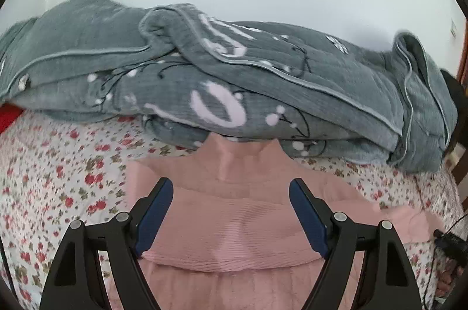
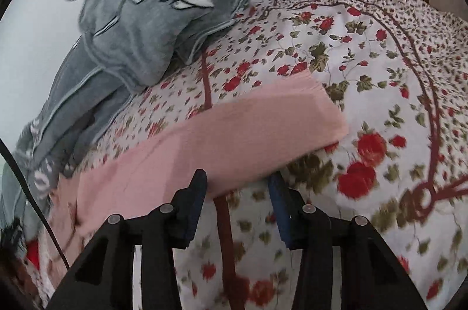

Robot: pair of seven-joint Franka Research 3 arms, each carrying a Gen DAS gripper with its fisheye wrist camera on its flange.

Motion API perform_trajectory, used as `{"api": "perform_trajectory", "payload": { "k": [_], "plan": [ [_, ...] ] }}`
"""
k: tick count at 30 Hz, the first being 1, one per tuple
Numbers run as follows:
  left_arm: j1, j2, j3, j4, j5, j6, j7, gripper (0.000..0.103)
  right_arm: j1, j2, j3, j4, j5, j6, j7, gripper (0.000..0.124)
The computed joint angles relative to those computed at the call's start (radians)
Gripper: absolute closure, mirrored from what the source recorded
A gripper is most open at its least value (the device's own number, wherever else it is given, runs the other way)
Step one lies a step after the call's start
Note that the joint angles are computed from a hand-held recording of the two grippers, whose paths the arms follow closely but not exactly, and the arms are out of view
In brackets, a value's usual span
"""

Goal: Fold small clothes

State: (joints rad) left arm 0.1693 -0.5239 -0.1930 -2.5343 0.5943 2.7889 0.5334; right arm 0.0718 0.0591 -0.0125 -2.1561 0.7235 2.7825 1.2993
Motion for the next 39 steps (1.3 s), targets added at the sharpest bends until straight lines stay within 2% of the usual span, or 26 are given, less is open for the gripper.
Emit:
{"api": "perform_trajectory", "payload": {
  "k": [2, 4, 5, 7, 9, 11, 13, 16, 18, 20, 23, 26, 31, 33, 37, 39],
  "plan": [
    [0.007, -0.018, 0.007, -0.016, 0.003, 0.007, -0.004, 0.022, 0.0, 0.029, -0.001, 0.031, -0.008, 0.006, 0.025, 0.082],
    [0.013, -0.043, 0.008, -0.032, 0.009, -0.003, 0.001, 0.022, 0.008, 0.044, -0.003, 0.038, -0.07, 0.044, 0.069, 0.108],
    [0.013, -0.058, 0.011, -0.041, 0.01, -0.01, 0.01, 0.022, 0.004, 0.046, 0.003, 0.045, -0.069, 0.048, 0.042, 0.117],
    [0.024, -0.089, 0.008, -0.059, 0.023, -0.029, 0.021, 0.022, 0.016, 0.033, 0.006, 0.026, -0.169, 0.123, 0.096, 0.118],
    [0.03, -0.129, 0.016, -0.082, 0.029, -0.054, 0.039, 0.022, 0.079, -0.007, -0.043, -0.021, -0.476, 0.234, 0.289, 0.118],
    [0.042, -0.173, 0.021, -0.106, 0.032, -0.083, 0.047, 0.022, 0.101, -0.043, -0.061, -0.032, -0.761, 0.272, 0.491, 0.118],
    [0.042, -0.224, 0.045, -0.137, 0.02, -0.108, 0.067, 0.022, 0.1, -0.075, -0.02, -0.019, -0.822, 0.279, 0.508, 0.118],
    [0.027, -0.317, 0.114, -0.202, -0.024, -0.123, 0.134, 0.022, 0.095, -0.104, 0.054, 0.028, -0.99, 0.263, 0.618, 0.118],
    [0.036, -0.393, 0.156, -0.249, -0.046, -0.136, 0.193, 0.022, 0.111, -0.113, 0.102, 0.062, -1.052, 0.261, 0.651, 0.118],
    [0.05, -0.449, 0.188, -0.28, -0.068, -0.155, 0.254, 0.022, 0.127, -0.103, 0.15, 0.114, -1.175, 0.234, 0.74, 0.118],
    [0.092, -0.55, 0.25, -0.338, -0.086, -0.165, 0.355, 0.022, 0.196, -0.061, 0.177, 0.195, -1.252, 0.196, 0.796, 0.118],
    [0.15, -0.634, 0.336, -0.387, -0.1, -0.162, 0.458, 0.022, 0.286, 0.0, 0.187, 0.282, -1.322, 0.156, 0.84, 0.118],
    [0.252, -0.689, 0.431, -0.44, -0.13, -0.139, 0.579, 0.022, 0.453, 0.13, 0.162, 0.436, -1.484, 0.115, 0.904, 0.118],
    [0.289, -0.692, 0.456, -0.454, -0.146, -0.126, 0.613, 0.022, 0.506, 0.195, 0.162, 0.504, -1.488, 0.099, 0.866, 0.118],
    [0.34, -0.684, 0.494, -0.474, -0.189, -0.112, 0.674, 0.022, 0.567, 0.321, 0.2, 0.618, -1.393, 0.077, 0.711, 0.118],
    [0.359, -0.676, 0.493, -0.482, -0.21, -0.104, 0.695, 0.022, 0.587, 0.371, 0.221, 0.658, -1.337, 0.052, 0.639, 0.118]
  ]
}}
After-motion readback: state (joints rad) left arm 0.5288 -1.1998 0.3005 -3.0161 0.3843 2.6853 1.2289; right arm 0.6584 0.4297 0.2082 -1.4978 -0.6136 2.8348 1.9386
